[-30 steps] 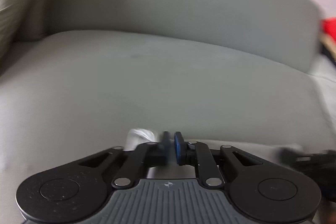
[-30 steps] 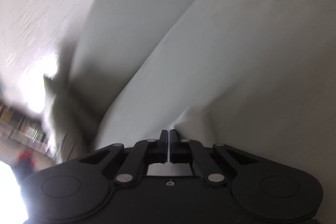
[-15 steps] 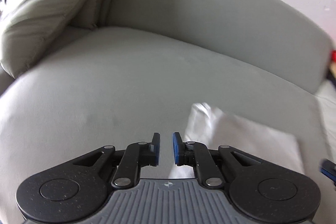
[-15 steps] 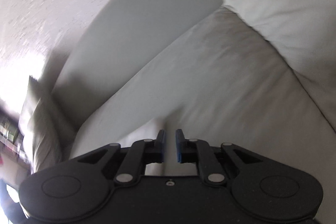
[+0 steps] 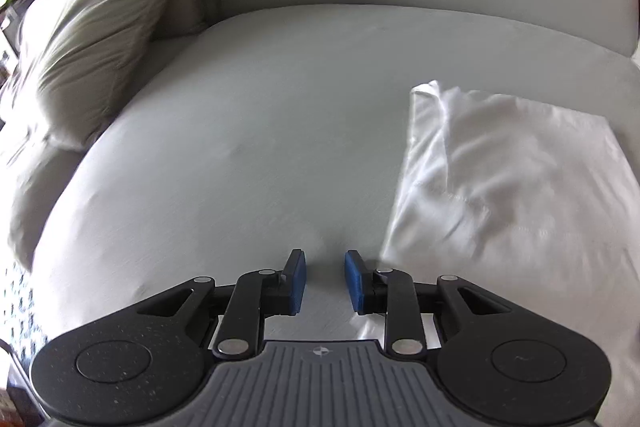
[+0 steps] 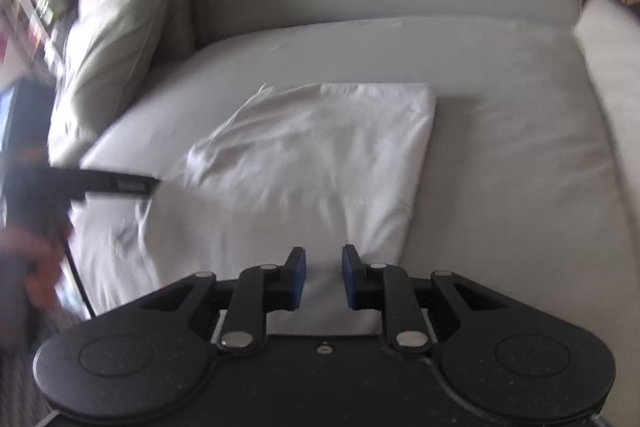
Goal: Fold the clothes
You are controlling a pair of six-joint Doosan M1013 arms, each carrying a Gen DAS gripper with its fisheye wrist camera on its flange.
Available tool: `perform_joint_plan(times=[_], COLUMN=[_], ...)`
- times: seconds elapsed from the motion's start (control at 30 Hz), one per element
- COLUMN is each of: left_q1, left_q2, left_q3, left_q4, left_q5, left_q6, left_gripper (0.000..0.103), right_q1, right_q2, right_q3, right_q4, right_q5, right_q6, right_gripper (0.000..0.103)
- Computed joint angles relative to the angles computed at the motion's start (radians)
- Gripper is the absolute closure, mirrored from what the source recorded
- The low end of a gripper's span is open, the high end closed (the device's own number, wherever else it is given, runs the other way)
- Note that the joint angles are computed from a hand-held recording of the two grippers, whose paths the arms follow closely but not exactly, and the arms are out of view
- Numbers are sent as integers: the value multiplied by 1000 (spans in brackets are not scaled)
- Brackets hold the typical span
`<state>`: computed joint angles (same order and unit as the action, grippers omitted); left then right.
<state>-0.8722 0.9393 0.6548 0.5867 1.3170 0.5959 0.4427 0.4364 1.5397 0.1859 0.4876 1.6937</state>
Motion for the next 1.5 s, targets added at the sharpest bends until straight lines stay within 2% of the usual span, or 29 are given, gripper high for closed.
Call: perform_joint_plan(times=[0.07,0.13,0.2,0.27,0.37,0.43,0.53,0.63,0.67,0.77,0.87,0.93,1.0,1.1,1.17,1.23,1.3,1.37,1.43,1.5], left_q1=[-2,-3,-13,-23,-25,-24,-24,-29,-29,-24,-8,7,23,53,65,76,91,110,128,144], left_q2=[-58,-127,-168,-181,-167,-136,-63,-12,-11,-58,-139,-191,-217,-218,-200,-177,-147,-129,-127,-130], left_q3=[91,215,292,317,296,243,116,27,26,105,243,338,393,411,384,348,302,279,289,306], left_q4=[9,32,64,62,-13,-82,-155,-163,-167,-194,-261,-247,-188,-160,-154,-150,-191,-270,-341,-433], left_q5=[-69,-211,-323,-401,-479,-463,-340,-212,-201,-254,-395,-528,-611,-648,-622,-584,-537,-528,-576,-637], left_q6=[-40,-92,-103,-56,79,187,348,445,449,408,359,255,86,-173,-231,-272,-236,-187,-143,-82], left_gripper=[83,84,84,84,83,83,83,82,82,82,82,82,82,81,66,64,63,63,60,55], right_q1=[3,2,-4,-10,-8,-5,0,12,16,17,2,-16,-38,-69,-91,-111,-129,-140,-154,-167], right_q2=[-35,-65,-82,-95,-89,-83,-61,-33,-24,-38,-68,-86,-101,-103,-94,-81,-67,-51,-36,-23], right_q3=[36,67,88,103,99,94,80,48,36,63,80,94,115,131,136,141,144,144,148,153], right_q4=[-20,-25,4,37,93,127,201,113,73,70,152,219,308,443,560,695,814,900,998,1108], right_q5=[15,6,-23,-51,-80,-96,-127,-99,-66,-57,-11,7,-15,-67,-81,-76,-65,-49,-25,-1], right_q6=[-2,16,31,41,37,32,-21,50,80,52,-64,-110,-151,-150,-165,-213,-250,-273,-317,-386], right_gripper=[82,80,80,80,80,80,86,86,86,88,88,87,83,69,65,62,59,57,53,53])
